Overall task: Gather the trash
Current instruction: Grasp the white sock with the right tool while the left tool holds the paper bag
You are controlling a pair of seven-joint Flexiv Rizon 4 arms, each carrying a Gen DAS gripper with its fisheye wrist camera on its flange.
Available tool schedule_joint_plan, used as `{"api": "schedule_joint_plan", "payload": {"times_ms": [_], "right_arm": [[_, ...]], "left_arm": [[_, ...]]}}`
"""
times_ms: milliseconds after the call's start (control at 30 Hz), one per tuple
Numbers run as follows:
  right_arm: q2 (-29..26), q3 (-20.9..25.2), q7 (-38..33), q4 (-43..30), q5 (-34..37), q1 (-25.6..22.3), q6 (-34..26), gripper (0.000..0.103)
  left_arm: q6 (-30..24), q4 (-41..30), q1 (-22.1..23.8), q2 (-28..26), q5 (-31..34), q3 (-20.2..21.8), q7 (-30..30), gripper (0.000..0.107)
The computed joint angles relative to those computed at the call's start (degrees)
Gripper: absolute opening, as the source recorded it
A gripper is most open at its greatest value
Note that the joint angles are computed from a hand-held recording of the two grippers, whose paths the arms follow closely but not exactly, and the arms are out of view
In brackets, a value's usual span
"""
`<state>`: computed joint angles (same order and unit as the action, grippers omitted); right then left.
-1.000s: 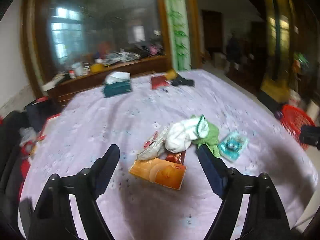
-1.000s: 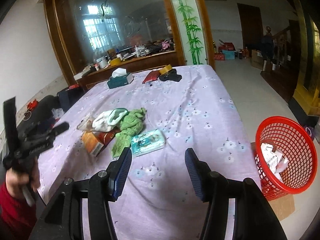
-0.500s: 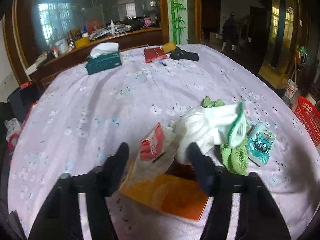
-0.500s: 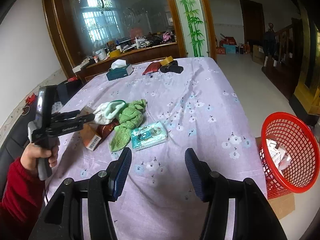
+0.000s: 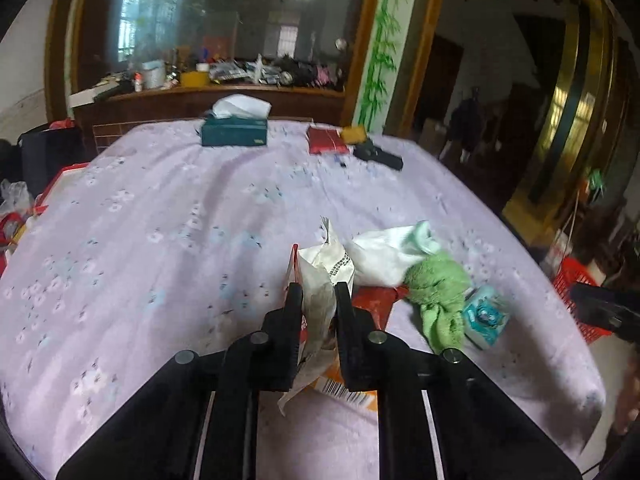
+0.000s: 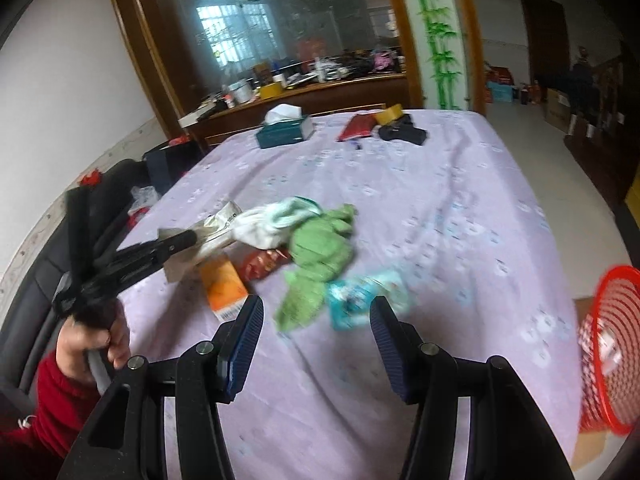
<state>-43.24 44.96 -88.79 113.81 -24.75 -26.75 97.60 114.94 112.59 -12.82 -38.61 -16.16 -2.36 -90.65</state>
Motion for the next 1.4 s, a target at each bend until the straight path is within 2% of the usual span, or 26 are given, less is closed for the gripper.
{"api": "schedule_joint_plan", "payload": {"times_ms": [133,400,633,767,900,967,1000,1100,1267,1400], "right_arm": [[-2.64,1.16,-0.21,-5.55,1.14,3.18,-4.61,0.060],[-6.92,-5.75,0.85,-20.42,5.51,16.56,-13.38,0.060],[-13.68,-10.13,4.11,-37.46,10.28,24.83,-24.30,0.070],[-17.93,-13.44,5.65,-47.29,11.71,29.86,-31.70,0.070],[-20.40,-17.32,6.42,-52.79,12.84,34.03,-35.84,0.069],[-20.59,-20.38,7.35,-53.14,13.16,35.99,-35.94,0.046],[-20.43,-20.75,6.80,-52.66,13.97,36.11,-35.03,0.045],[-18.26,-20.21,3.50,-48.87,17.23,34.89,-31.87,0.032],[-10.76,-18.15,-4.20,-36.32,23.28,31.42,-22.01,0.029],[-3.54,-13.49,-12.50,-22.87,27.71,26.01,-11.90,0.029]], "left_arm": [[5.83,3.98,-2.77,1.74,-2.02,2.50,-0.83,0.015],[11.66,8.07,-2.54,2.92,-4.45,1.96,-1.43,0.015],[12.15,7.76,-1.23,1.95,-4.57,0.95,-1.17,0.015],[12.40,7.53,-1.52,1.38,-5.15,1.27,-0.57,0.015],[11.80,7.19,-0.42,0.94,-4.40,0.68,-0.90,0.015],[11.53,7.05,-0.68,0.71,-4.72,0.95,-0.62,0.015],[11.62,7.11,-0.69,0.67,-4.79,0.98,-0.68,0.015],[12.21,7.28,-1.91,0.46,-6.07,1.75,-0.13,0.015],[13.20,7.63,-2.55,0.67,-6.51,1.13,-0.30,0.015],[14.47,7.90,-5.23,0.71,-8.36,1.41,0.84,0.015]]}}
